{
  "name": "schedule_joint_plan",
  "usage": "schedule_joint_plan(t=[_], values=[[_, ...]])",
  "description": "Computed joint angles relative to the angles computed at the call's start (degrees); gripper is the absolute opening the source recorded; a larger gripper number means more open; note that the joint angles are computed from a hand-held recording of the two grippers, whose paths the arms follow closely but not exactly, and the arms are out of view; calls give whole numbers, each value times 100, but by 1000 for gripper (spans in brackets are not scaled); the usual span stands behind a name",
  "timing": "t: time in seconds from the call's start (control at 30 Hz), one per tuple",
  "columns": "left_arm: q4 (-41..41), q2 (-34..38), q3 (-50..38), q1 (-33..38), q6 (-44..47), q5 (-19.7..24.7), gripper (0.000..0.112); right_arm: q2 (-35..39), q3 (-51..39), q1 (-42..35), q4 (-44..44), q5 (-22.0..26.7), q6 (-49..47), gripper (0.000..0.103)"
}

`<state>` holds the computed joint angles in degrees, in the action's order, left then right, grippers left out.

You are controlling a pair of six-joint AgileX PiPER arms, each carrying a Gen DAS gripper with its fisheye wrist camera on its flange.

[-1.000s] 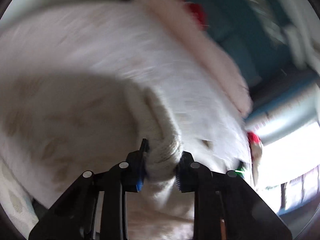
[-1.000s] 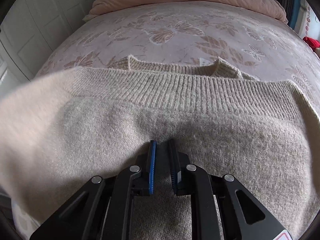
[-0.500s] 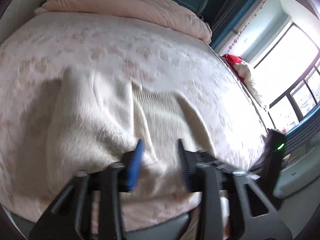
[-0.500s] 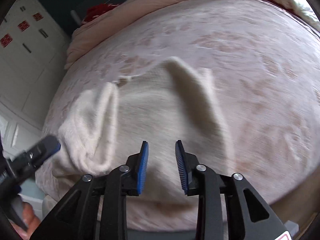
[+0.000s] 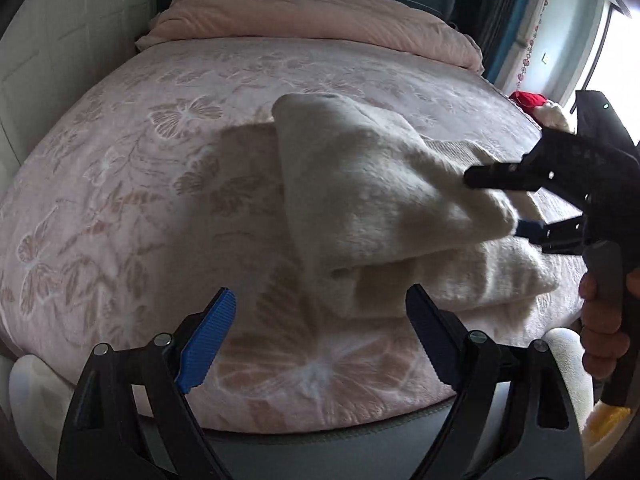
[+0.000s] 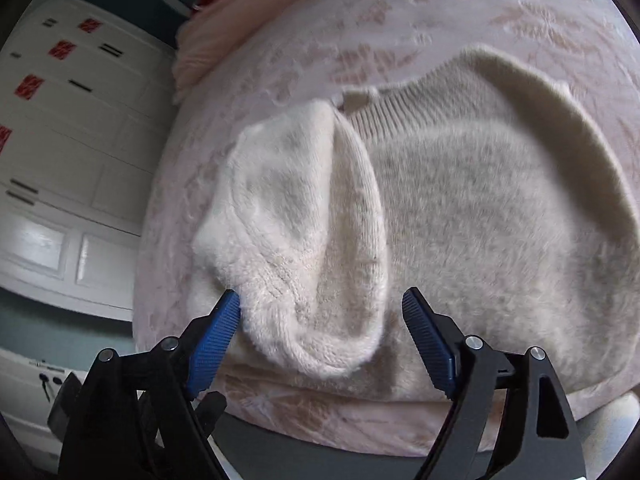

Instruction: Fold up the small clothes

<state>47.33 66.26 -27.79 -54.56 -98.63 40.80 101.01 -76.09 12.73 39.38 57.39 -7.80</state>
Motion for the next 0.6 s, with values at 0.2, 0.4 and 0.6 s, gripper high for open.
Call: schedule_joint_plan(t=[0.2, 0.4, 0.6], values=[[587, 668, -17, 667, -227, -891, 73, 222, -156, 254, 278, -30, 193, 47], [-743, 707, 7, 1651, 991, -1932, 19, -469, -934, 578, 187, -268, -51, 19], [-535, 796, -588, 956, 866, -1535, 17, -1566, -366, -491, -526, -414, -648, 18]])
